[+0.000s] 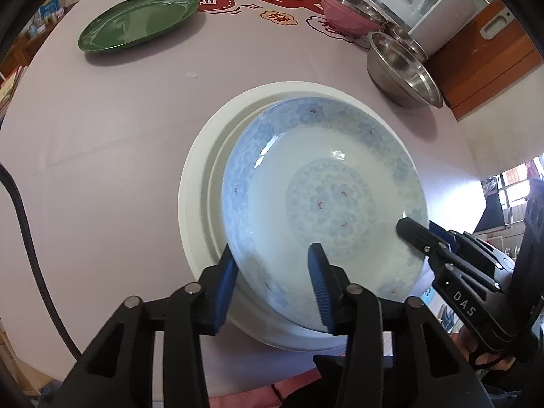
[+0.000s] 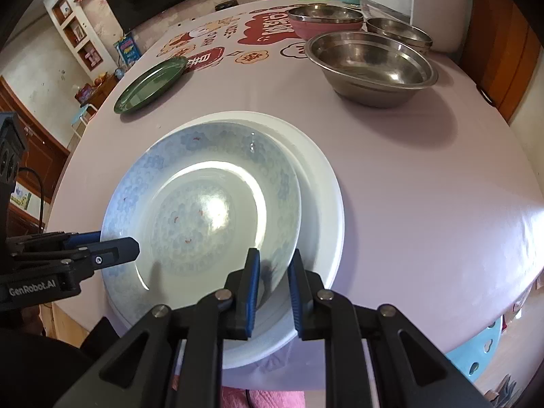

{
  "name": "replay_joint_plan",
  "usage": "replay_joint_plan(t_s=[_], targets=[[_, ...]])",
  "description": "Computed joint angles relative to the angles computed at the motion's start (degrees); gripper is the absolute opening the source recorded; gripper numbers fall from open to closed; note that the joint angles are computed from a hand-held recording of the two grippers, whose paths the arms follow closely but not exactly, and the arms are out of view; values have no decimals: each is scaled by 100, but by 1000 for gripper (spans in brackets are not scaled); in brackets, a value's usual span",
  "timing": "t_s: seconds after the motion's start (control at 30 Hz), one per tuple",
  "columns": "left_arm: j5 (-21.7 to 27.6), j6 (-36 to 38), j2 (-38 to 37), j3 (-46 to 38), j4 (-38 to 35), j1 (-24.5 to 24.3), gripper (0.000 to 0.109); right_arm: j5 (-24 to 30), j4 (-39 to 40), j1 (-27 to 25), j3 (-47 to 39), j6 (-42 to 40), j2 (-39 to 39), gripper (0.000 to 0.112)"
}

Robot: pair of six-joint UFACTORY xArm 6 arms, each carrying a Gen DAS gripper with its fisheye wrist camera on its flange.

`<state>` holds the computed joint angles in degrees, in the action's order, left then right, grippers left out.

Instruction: Organize plates and bowls

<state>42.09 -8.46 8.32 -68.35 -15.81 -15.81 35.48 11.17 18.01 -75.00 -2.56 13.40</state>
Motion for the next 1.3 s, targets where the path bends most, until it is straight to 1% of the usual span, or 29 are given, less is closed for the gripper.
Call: replay_joint_plan(t_s=[0.03,0.1,0.13,0.17,0.2,0.27,0.3,0.37,0.47,0.53,0.63,0.73,0.8,0.9,1.13,1.3], targets=[[10,-46,-20,-4,16,2,48,45,6,-8,-29,-52,10,16],[-129,-156,-99,47,138,-10,63,63,-63,-10,-29,-96,-8,16],[-250,-233,-160,80,237,-21,65,32,-122,-8,-15,-114,-27,19],[-316,-271,-190,95,281,-27,67,-30,-225,3,15,-126,-60,27],[-377,-293,-203,98,300,-32,67,-89,-207,16,46,-246,-93,30],[-395,-456,-185,57,391,-49,67,-169,-224,46,81,-391,-136,45],[-371,-549,-170,28,443,-50,67,-203,-194,61,114,-526,-168,46],[-329,-764,-171,0,562,-57,67,-132,-70,72,109,-777,-190,47],[-389,-1072,-263,58,762,-117,68,-70,113,79,243,-1291,-348,47],[-323,-1365,-225,-35,978,-182,68,2,198,47,249,-1546,-405,48],[-181,-1685,-281,-89,1159,-256,68,63,304,-52,181,-1707,-432,53],[-181,-2016,-435,-21,1433,-333,68,121,489,-132,123,-1950,-435,56],[-185,-2178,-517,45,1525,-358,68,215,602,-165,101,-2096,-431,57],[-44,-2449,-610,142,1598,-410,68,325,806,-222,104,-2300,-415,58],[342,-3249,-1158,798,1845,-482,68,499,1413,-260,238,-2785,-442,58],[499,-3766,-1639,1282,1998,-483,68,591,1785,-212,135,-2959,-358,58]])
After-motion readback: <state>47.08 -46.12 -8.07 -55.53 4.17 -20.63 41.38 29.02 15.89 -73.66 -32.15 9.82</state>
